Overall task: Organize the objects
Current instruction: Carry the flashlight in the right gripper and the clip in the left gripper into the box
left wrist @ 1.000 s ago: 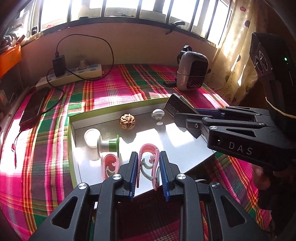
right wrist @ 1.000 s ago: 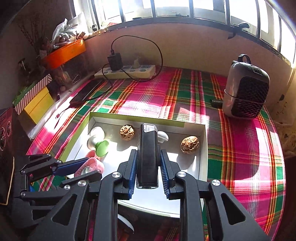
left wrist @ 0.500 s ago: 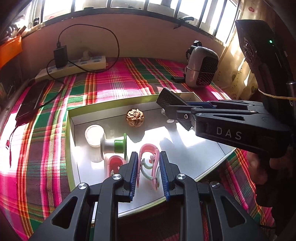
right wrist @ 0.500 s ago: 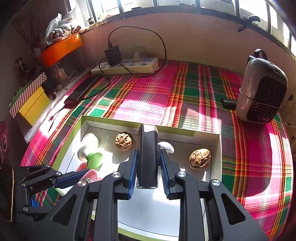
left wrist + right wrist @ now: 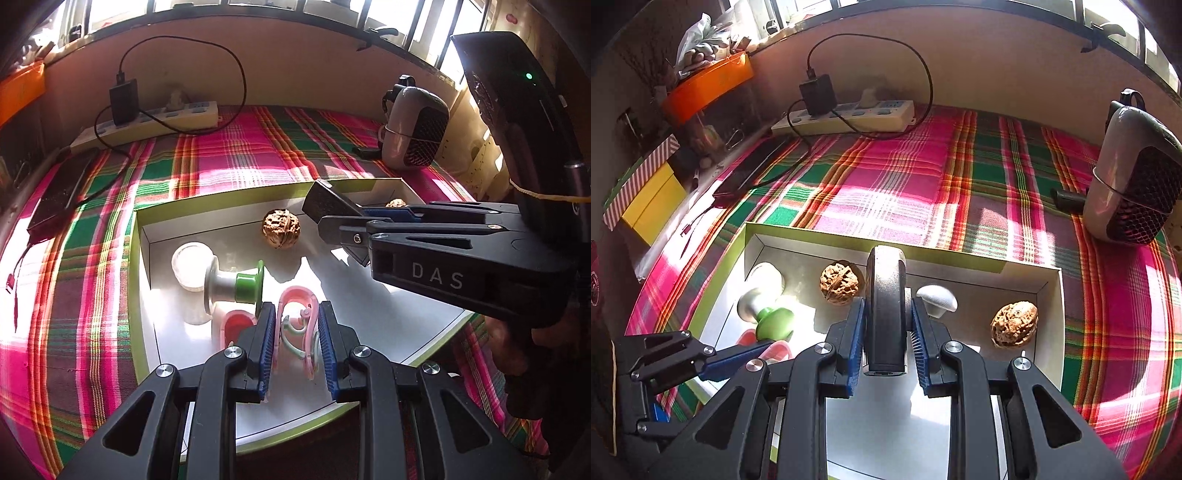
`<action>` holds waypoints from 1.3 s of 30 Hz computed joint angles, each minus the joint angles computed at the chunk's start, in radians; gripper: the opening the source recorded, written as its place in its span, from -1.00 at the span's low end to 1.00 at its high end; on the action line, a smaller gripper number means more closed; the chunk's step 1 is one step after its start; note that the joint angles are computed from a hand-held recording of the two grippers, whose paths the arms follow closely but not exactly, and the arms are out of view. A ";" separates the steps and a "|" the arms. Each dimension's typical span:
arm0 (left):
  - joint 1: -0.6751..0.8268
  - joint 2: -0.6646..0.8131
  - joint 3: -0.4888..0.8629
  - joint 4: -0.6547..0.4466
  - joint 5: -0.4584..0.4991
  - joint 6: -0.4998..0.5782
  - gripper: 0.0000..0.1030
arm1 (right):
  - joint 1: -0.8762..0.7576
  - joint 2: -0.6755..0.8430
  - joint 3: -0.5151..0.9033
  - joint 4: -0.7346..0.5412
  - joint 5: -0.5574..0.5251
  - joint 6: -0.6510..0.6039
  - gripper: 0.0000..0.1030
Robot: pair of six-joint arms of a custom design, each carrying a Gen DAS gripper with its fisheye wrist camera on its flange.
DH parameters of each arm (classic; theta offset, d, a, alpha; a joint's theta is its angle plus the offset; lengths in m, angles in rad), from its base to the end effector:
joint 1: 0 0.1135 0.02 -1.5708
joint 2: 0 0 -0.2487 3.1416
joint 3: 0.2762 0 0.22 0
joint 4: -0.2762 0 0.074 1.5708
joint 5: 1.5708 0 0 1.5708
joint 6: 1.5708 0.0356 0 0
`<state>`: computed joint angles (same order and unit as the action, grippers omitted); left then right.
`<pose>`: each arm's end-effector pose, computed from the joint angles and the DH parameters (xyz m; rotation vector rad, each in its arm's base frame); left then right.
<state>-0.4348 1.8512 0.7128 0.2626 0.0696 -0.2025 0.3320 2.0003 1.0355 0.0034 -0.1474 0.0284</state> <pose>0.2730 -0.1295 0.1013 0.3183 2.4580 -0.3632 0.3348 0.1210 0.1103 -0.4439 2.5103 0.3288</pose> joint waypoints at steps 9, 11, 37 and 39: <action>-0.009 0.019 0.010 0.008 0.000 0.004 -0.59 | 0.014 0.054 0.051 -0.023 0.016 -0.008 -0.51; -0.012 0.023 0.018 0.004 -0.006 0.012 -0.59 | 0.014 0.062 0.057 -0.023 0.015 -0.008 -0.51; -0.039 0.035 0.051 -0.021 -0.039 0.004 -0.58 | 0.020 0.078 0.064 -0.008 0.028 -0.009 -0.51; -0.038 0.035 0.052 -0.023 -0.039 0.004 -0.58 | 0.020 0.078 0.065 -0.008 0.029 -0.009 -0.51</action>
